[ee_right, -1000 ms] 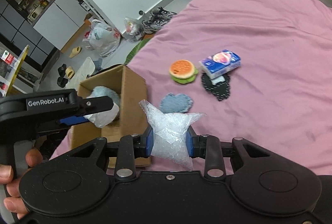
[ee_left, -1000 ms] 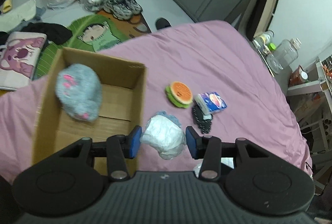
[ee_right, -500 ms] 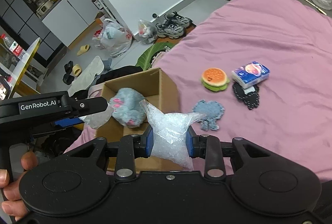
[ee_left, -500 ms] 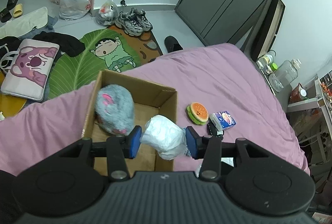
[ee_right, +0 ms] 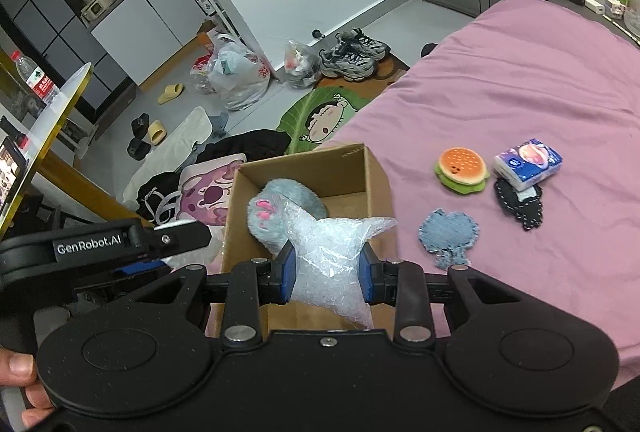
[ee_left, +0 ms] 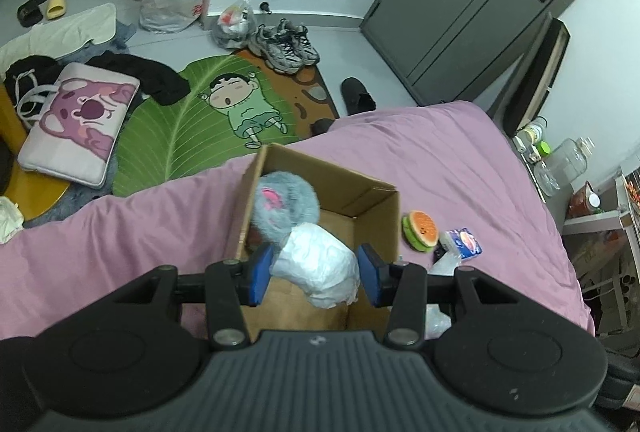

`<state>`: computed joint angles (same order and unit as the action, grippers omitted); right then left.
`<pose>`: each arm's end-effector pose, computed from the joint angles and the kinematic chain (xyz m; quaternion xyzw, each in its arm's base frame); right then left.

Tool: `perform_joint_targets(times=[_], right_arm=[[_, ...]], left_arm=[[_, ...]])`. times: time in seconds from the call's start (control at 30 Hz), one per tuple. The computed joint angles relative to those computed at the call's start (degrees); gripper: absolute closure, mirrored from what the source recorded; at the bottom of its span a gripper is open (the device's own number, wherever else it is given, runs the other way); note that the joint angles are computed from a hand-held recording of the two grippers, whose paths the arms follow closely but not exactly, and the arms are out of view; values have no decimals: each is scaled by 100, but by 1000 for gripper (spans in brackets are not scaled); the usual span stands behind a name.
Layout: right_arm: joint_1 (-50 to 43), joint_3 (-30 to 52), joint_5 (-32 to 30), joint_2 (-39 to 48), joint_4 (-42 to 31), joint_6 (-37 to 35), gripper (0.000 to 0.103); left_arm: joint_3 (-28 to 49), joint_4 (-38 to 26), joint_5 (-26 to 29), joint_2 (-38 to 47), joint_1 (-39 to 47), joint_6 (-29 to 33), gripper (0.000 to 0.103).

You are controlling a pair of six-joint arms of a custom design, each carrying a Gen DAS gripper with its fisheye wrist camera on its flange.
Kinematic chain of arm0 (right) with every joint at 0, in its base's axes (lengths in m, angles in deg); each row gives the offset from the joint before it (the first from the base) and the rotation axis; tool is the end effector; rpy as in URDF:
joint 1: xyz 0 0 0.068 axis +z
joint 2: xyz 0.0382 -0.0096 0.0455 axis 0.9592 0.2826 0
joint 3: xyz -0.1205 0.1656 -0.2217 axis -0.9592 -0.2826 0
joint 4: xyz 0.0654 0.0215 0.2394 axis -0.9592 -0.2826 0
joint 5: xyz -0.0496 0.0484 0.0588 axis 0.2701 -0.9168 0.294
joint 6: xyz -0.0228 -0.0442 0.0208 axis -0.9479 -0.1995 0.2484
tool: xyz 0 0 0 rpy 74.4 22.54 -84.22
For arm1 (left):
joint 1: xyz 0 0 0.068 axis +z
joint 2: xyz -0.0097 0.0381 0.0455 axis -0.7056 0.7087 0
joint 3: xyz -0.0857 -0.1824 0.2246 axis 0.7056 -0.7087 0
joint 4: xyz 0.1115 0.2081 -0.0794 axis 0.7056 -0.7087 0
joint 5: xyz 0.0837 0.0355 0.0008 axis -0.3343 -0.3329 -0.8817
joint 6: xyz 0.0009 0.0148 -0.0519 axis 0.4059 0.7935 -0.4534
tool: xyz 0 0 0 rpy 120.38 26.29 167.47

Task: Organize soft objects
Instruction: 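Lower the plastic bag into the box beside the plush and release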

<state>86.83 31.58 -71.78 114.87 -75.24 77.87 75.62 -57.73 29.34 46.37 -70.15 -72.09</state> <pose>0.2007 0.0454 0.3262 0.2022 0.9217 0.1164 0.3101 0.3107 -0.1558 0.3559 0.0747 0.9491 -0.2129 0.2199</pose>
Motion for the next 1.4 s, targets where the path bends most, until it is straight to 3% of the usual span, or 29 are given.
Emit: perform_joint_targets(times=[0.5,1.0,1.4], right_arm=[[-58,46,-158,664,464,72,72],[-664,176,-699,1254,759,-278,72],[-801,412,-1058,1681,943,-435,72]], left_arm=[[-177,64,316,356,297,66,58],[400,-304,135,1126,107,6,58],[1077,-808,-189,1424,-6,72,45]])
